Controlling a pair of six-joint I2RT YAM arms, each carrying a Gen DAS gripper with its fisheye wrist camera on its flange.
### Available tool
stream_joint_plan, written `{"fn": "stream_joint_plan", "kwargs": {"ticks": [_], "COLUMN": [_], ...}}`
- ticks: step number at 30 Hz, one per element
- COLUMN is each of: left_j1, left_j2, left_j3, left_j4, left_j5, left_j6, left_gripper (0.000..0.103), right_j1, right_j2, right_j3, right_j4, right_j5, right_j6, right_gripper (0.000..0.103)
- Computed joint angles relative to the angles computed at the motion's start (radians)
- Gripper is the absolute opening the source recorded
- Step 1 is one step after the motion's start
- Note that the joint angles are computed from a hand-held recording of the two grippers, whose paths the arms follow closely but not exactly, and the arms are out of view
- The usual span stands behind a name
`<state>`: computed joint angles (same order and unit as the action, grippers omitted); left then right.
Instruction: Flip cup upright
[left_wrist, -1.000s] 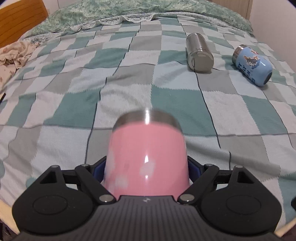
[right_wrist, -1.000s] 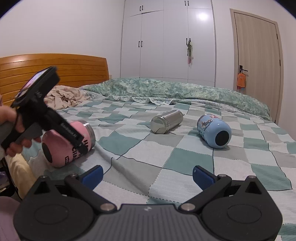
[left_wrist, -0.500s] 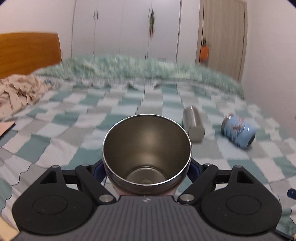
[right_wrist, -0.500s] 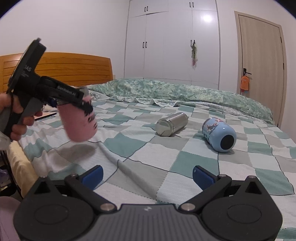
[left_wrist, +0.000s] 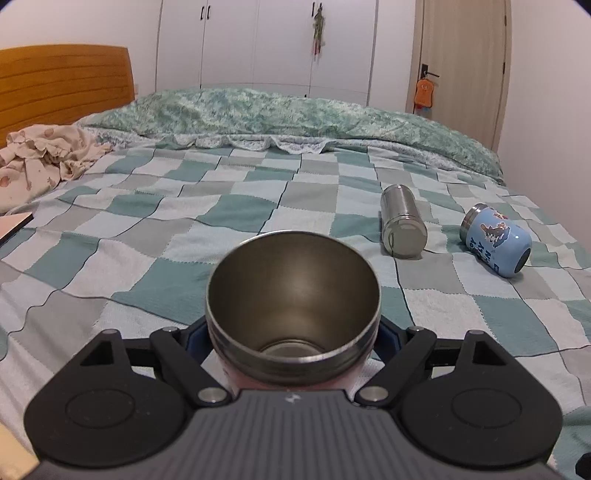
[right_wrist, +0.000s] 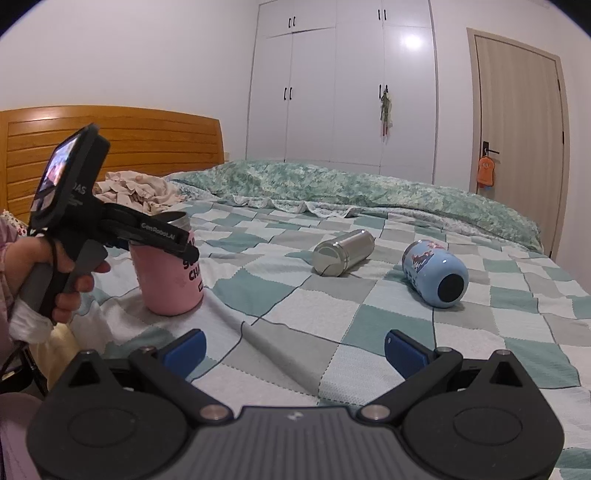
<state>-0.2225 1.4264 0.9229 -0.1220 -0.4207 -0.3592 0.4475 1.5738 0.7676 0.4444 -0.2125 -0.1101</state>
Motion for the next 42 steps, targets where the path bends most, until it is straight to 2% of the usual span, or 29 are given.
{"fn": "stream_joint_plan", "kwargs": {"ticks": [1,2,5,9,13,17,19,23,25,30,34,37,42], "left_j1": [-0.008,-0.026,-0.123,-0.316,-0.602,-0.832,-0.925,-0.979,-0.989,-0.987,-0.981,-0.983,-0.985], "left_j2": [-0.041,-0.095,-0.305,-0.516,-0.661,-0.618,-0.554,-0.423,-0.357,-0.207,-0.143,-0.146,-0.148], "left_j3": [-0.031,-0.067,-0.176,-0.228,-0.322,-0.386,-0.431,-0.463,-0.465,-0.464,-0.467,-0.491,-0.487], "left_j4": [0.024,0.054,0.114,0.054,-0.004,-0.068,-0.05,-0.002,0.024,0.108,0.139,0.215,0.188], "left_j5": [-0.016,-0.045,-0.171,-0.354,-0.578,-0.745,-0.832,-0.899,-0.934,-0.979,-0.982,-0.987,-0.985], "left_j6": [0.009,0.021,0.077,0.136,0.124,-0.045,-0.165,-0.347,-0.395,-0.406,-0.418,-0.37,-0.402], "left_gripper": [0.092,0.103,0.103,0.103,0.103,0.103,0.103,0.103,0.103,0.103,0.103,0.103,0.103], "right_j1": [0.0,0.0,-0.004,0.0,0.006,0.018,0.027,0.044,0.048,0.062,0.054,0.057,0.062], "right_j2": [-0.01,-0.023,-0.066,-0.135,-0.23,-0.334,-0.381,-0.442,-0.458,-0.434,-0.389,-0.351,-0.33], "right_j3": [-0.009,-0.021,-0.063,-0.126,-0.22,-0.332,-0.392,-0.478,-0.502,-0.553,-0.598,-0.63,-0.644], "right_j4": [0.007,0.015,0.043,0.073,0.12,0.174,0.213,0.267,0.279,0.362,0.473,0.575,0.618], "right_j5": [0.002,0.005,0.009,0.025,0.04,0.071,0.096,0.148,0.174,0.256,0.28,0.297,0.303], "right_j6": [0.0,0.0,0.0,0.017,0.033,0.041,0.042,0.05,0.056,0.077,0.097,0.094,0.077], "right_gripper": [0.103,0.103,0.103,0.103,0.103,0.103,0.103,0.103,0.103,0.103,0.103,0.103,0.103]}}
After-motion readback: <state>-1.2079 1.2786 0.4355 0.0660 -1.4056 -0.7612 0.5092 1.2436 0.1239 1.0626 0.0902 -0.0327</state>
